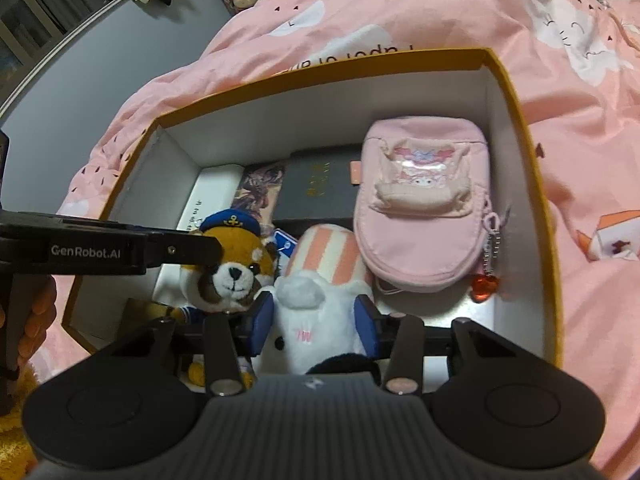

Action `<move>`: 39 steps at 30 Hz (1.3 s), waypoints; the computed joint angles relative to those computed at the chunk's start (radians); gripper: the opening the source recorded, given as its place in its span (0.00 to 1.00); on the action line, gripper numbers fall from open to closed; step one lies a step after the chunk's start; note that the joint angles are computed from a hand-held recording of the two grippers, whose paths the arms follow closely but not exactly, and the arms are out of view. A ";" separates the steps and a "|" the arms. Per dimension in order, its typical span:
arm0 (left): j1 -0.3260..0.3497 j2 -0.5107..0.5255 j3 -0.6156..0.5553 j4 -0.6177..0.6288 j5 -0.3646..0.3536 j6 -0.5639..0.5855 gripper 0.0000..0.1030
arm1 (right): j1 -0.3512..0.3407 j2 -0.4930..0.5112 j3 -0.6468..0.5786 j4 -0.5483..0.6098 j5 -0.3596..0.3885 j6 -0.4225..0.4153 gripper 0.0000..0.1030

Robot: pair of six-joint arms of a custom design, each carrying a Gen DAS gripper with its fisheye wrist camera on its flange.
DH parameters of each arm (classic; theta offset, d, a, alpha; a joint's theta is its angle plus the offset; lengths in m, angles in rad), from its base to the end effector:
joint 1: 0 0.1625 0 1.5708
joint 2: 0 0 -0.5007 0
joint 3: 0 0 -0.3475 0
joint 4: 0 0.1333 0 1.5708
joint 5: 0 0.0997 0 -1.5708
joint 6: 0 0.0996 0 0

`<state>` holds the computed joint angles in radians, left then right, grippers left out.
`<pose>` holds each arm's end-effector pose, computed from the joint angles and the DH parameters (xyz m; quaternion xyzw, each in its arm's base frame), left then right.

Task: Organize objects
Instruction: 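Lower the dog plush into the box with left tool while right lowers the white plush, then open both tools and withdraw them toward the crocheted fruit and tape measure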

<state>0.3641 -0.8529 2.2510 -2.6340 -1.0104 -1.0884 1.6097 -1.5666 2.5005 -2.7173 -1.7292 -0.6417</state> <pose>-0.3593 -0.3362 0.0848 0.1020 0.9432 -0.1828 0.2580 0.1302 -0.3221 0.3087 0.3229 -0.9372 0.0776 0.1065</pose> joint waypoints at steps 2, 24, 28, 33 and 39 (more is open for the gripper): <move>-0.006 0.001 -0.004 0.016 0.008 -0.008 0.26 | -0.006 -0.004 0.003 0.001 0.015 -0.015 0.45; -0.265 -0.028 0.106 -0.156 0.151 -0.064 0.26 | 0.024 -0.252 0.031 0.039 0.084 -0.121 0.47; -0.358 -0.030 0.103 -0.098 0.183 -0.109 0.26 | -0.013 -0.402 0.029 0.130 0.129 -0.181 0.47; -0.445 -0.011 0.115 -0.037 0.196 -0.206 0.26 | -0.099 -0.584 0.033 0.249 0.154 -0.301 0.51; -0.482 0.033 0.139 -0.005 0.116 -0.314 0.29 | -0.354 -0.795 0.067 0.371 0.185 -0.567 0.55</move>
